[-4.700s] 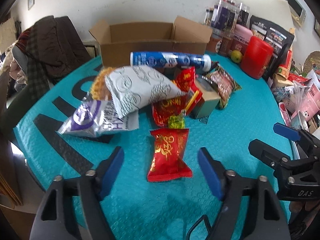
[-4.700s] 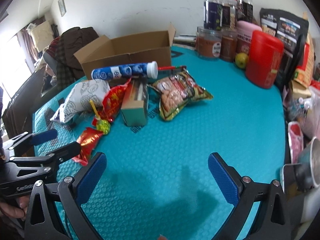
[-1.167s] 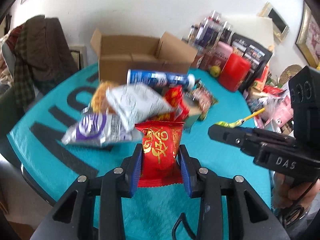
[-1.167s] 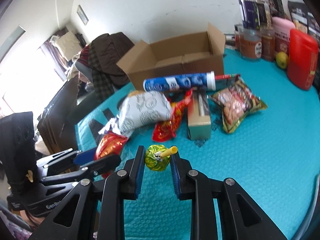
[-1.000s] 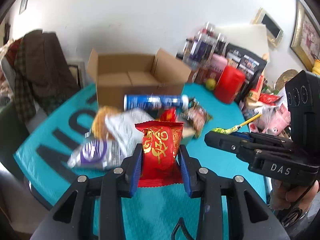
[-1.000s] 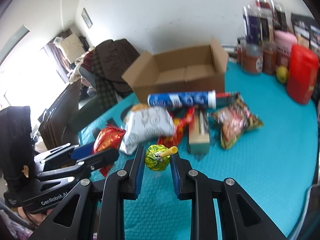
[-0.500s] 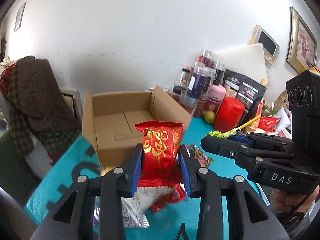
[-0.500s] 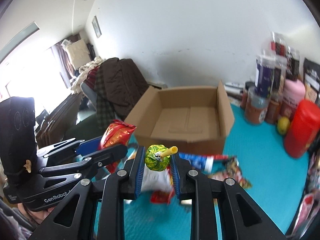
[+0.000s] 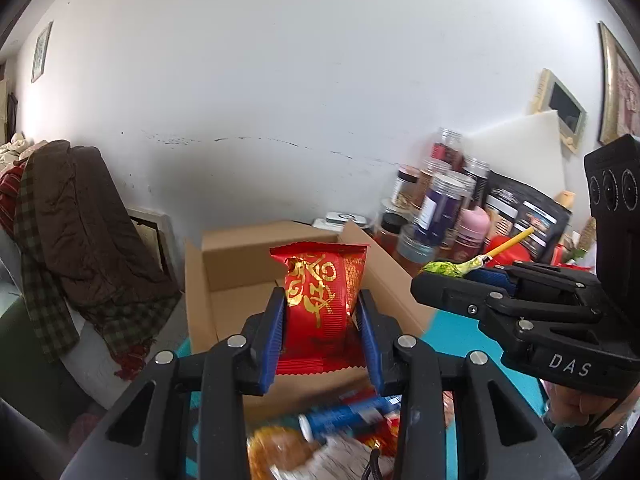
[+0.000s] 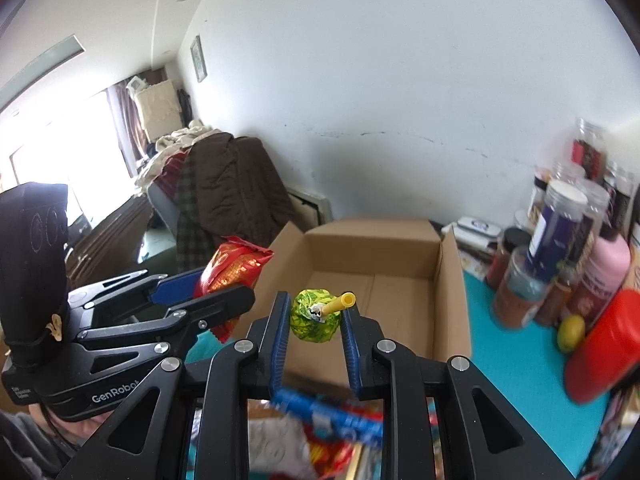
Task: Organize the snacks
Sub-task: 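Lift the red packet and lollipop and carry both over the cardboard box, then open the left tool over the box while the right tool releases the lollipop inside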
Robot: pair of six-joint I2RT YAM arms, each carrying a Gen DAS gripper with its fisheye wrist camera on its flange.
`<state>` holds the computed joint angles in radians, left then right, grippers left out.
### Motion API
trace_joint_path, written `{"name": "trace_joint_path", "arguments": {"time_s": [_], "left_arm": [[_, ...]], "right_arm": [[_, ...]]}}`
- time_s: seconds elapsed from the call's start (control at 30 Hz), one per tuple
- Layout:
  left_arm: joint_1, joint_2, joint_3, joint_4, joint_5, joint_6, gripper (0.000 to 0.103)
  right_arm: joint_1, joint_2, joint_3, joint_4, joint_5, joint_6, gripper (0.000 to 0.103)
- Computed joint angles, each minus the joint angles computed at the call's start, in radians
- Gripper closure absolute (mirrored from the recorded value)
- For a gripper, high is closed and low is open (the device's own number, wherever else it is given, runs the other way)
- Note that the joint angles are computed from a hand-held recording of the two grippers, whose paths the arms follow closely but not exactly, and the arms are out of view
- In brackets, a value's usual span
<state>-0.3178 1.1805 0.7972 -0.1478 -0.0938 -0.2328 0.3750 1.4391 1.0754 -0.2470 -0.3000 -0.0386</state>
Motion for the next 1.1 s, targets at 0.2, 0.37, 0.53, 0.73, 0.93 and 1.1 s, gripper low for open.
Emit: {"name": "trace_joint_path", "arguments": {"time_s": [0.2,0.37,0.53,0.73,0.93,1.1], "left_arm": [[0.079,0.128,0.087,0.032,0.034,0.038,0.068],[0.119,0.245,0.166,0.04,0.039,0.059,0.068],[0.14,0.351,0.234,0.03,0.05,0.056,0.068],[0.143,0.445,0.29,0.005,0.037,0.04,0.068],[0.147,0.523,0.335,-0.029,0.027,0.039,0.068],[0.143,0.568,0.368,-0.064,0.019,0.037,0.068]], "right_arm": [[-0.005,0.149,0.128,0.004,0.016,-0.035,0.078],[-0.009,0.261,0.233,-0.009,0.022,-0.056,0.078],[-0.009,0.356,0.33,-0.039,0.041,-0.075,0.078],[-0.012,0.477,0.46,-0.109,0.057,-0.09,0.078],[-0.019,0.577,0.56,-0.183,0.042,-0.09,0.078],[-0.024,0.615,0.594,-0.206,0.059,-0.08,0.078]]}}
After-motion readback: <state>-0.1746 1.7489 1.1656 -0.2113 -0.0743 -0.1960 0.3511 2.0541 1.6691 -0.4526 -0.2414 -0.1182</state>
